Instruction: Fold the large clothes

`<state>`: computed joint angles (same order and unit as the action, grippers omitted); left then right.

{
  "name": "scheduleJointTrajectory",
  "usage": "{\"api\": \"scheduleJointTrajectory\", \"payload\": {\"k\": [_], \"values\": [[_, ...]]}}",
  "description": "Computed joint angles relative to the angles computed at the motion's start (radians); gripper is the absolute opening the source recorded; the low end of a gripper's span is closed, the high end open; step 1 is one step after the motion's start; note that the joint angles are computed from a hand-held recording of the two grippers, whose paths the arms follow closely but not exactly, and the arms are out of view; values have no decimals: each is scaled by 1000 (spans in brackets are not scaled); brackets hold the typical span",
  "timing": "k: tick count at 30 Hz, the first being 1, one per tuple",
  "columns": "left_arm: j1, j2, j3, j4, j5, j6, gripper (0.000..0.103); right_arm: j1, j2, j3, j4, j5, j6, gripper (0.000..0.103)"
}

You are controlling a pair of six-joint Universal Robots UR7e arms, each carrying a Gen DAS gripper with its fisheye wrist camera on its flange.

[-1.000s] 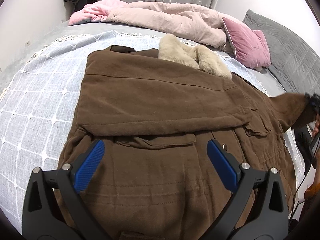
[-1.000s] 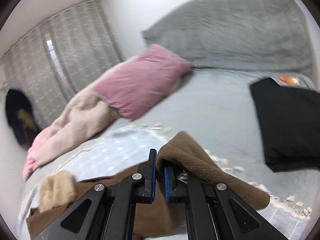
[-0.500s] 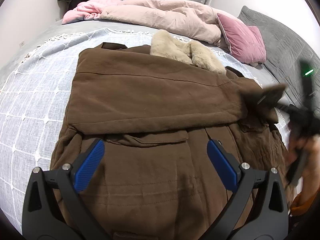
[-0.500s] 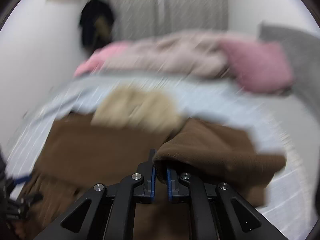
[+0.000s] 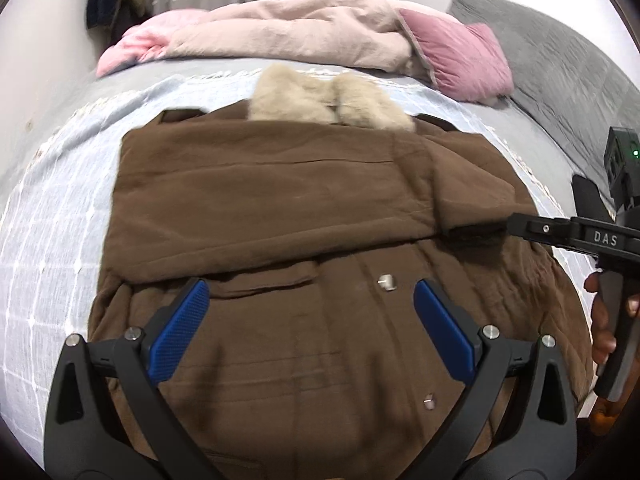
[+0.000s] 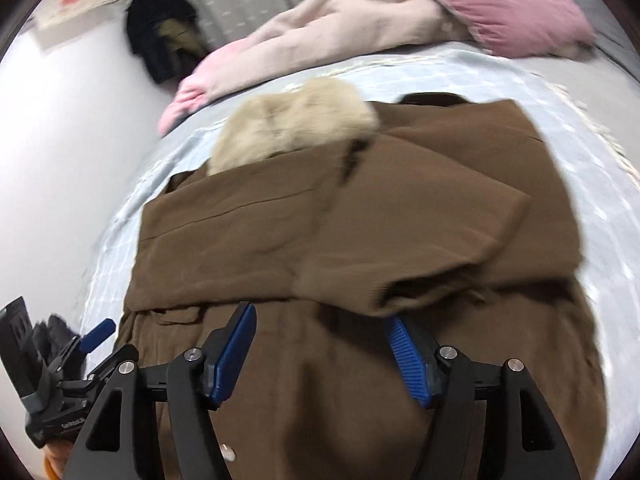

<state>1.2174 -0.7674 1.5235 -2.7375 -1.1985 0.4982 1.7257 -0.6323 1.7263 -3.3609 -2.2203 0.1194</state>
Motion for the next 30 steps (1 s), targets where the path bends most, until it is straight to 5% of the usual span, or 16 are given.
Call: {"api": "scheduleJointTrajectory", "payload": {"k": [5, 10, 15, 18, 19, 23, 24, 26, 30], "values": [[-56, 19, 36, -56, 30, 76, 102, -9, -64, 95, -46, -18, 41, 68], [-111, 96, 29, -142, 67, 204, 102, -62, -142, 212, -213, 20, 102, 68], [-142, 166, 5, -127, 21, 317, 102, -149, -205, 278, -254, 144, 237, 68], [-162, 202, 7, -116, -5, 416, 102, -157, -216, 282, -257, 130, 250, 68], [-168, 214, 8, -137, -1, 434, 96, -155, -218, 284, -260, 115, 252, 68], [-165, 237, -63, -26, -13, 358, 22, -159, -224, 288, -261, 100, 264, 68], [-158, 234, -88, 30, -34, 312, 14, -162, -226, 291, -257, 106, 263, 68], [-133, 213, -123, 56, -110, 221, 12, -165, -224, 281, -240, 105, 259, 68], [-53, 133, -108, -90, -254, -1, 11, -167, -223, 282, -237, 104, 260, 68]]}}
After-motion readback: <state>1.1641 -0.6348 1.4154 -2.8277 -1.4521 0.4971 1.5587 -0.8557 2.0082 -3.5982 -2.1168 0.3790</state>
